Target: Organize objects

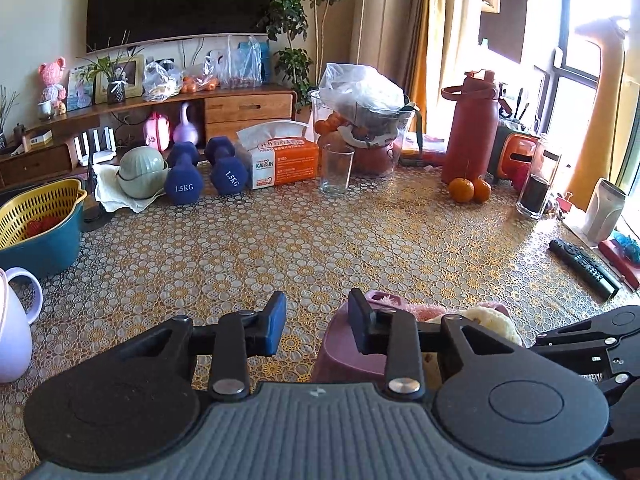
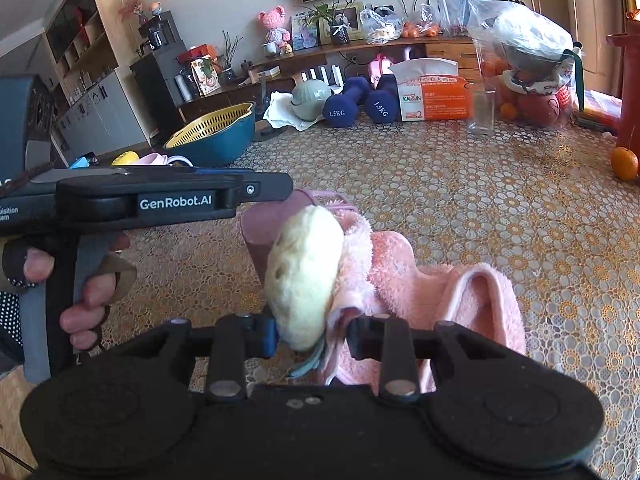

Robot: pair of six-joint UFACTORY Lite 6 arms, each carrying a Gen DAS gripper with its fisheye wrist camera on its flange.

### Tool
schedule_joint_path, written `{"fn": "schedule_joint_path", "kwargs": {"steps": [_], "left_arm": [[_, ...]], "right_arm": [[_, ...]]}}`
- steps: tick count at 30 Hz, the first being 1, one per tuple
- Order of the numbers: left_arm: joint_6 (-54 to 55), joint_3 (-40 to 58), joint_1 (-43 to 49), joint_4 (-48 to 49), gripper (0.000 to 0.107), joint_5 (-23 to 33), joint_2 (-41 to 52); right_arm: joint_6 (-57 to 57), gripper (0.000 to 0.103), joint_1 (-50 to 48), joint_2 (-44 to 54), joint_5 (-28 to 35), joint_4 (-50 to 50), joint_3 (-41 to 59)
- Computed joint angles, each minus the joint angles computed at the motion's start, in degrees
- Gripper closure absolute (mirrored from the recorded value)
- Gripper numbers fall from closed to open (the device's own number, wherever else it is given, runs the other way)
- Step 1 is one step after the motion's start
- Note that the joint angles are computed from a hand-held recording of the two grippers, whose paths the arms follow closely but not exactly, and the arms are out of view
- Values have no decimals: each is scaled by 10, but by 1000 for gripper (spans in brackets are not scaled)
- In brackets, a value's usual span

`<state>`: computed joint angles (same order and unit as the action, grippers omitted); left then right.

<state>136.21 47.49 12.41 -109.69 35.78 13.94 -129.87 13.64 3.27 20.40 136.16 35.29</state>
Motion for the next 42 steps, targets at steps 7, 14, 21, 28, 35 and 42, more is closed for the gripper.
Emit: {"fn": "schedule_joint_path", "kwargs": {"steps": [7,14,21,28,35,42], "left_arm": [[0,-14,2,14,75,16,-6],[-8,-18,8,22,75,23,-8],[-7,-23,6,22,75,23,-14],[-3,-23,4,24,76,24,-14],[-2,-26,3,21,75,24,-15],[-1,-27,5,21,75,26,-15]], "right_arm": [[-38,75,18,77,-22,26,33],[-96,75,12,64,-26,91,-2],[31,75,11,-6,-15,-29,7],[-54,77,23,87,-37,63,42],[-110,77,-26,111,-33,121,33],[160,75,-170,4,72,-141,-58]]}}
